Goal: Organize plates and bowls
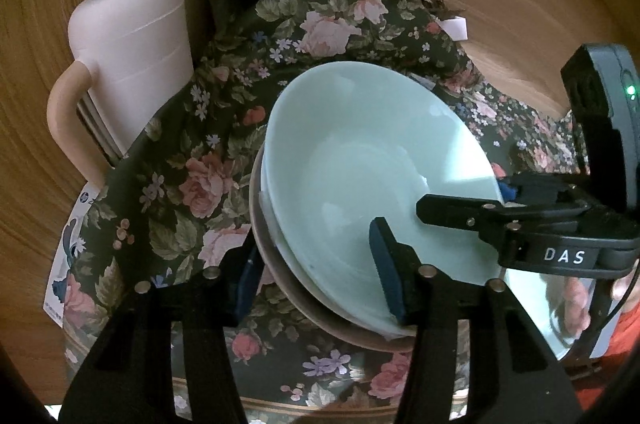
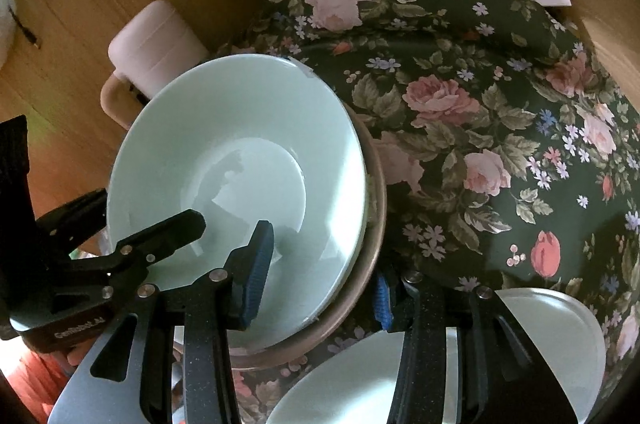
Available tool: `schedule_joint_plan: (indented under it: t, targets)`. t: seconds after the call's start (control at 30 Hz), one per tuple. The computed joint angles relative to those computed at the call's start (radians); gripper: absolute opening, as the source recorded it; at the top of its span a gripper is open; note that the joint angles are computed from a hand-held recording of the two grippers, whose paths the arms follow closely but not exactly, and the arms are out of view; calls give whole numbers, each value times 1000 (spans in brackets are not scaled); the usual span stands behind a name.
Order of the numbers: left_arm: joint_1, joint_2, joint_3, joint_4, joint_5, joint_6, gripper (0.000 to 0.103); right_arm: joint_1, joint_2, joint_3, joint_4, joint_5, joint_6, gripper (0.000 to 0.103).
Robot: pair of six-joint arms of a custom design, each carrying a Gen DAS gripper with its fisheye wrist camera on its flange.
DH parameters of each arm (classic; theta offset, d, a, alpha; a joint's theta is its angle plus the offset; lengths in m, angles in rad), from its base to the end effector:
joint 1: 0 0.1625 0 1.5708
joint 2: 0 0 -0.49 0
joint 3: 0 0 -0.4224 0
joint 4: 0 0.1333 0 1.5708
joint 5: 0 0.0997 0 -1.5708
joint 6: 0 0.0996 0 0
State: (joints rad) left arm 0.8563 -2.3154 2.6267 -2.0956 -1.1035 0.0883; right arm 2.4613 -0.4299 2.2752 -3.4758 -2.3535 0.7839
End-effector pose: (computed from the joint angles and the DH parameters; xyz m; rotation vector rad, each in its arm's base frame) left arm 0.0125 -0.2575 0.3277 0.9999 2.5335 -0.4772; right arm 0.3776 -0.2244 -0.1044 0.1039 -2.5338 0.8279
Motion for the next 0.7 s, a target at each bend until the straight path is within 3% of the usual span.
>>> schedule_joint_plan:
  t: [0.27,0.7]
  targets:
    - [-57,-28,-2,32,-7,-44,52,40,-22,30,-24,-33,54,40]
    - [-281,-130,-7,202,-17,-209,52,146,-100,82,74,-133,227,40]
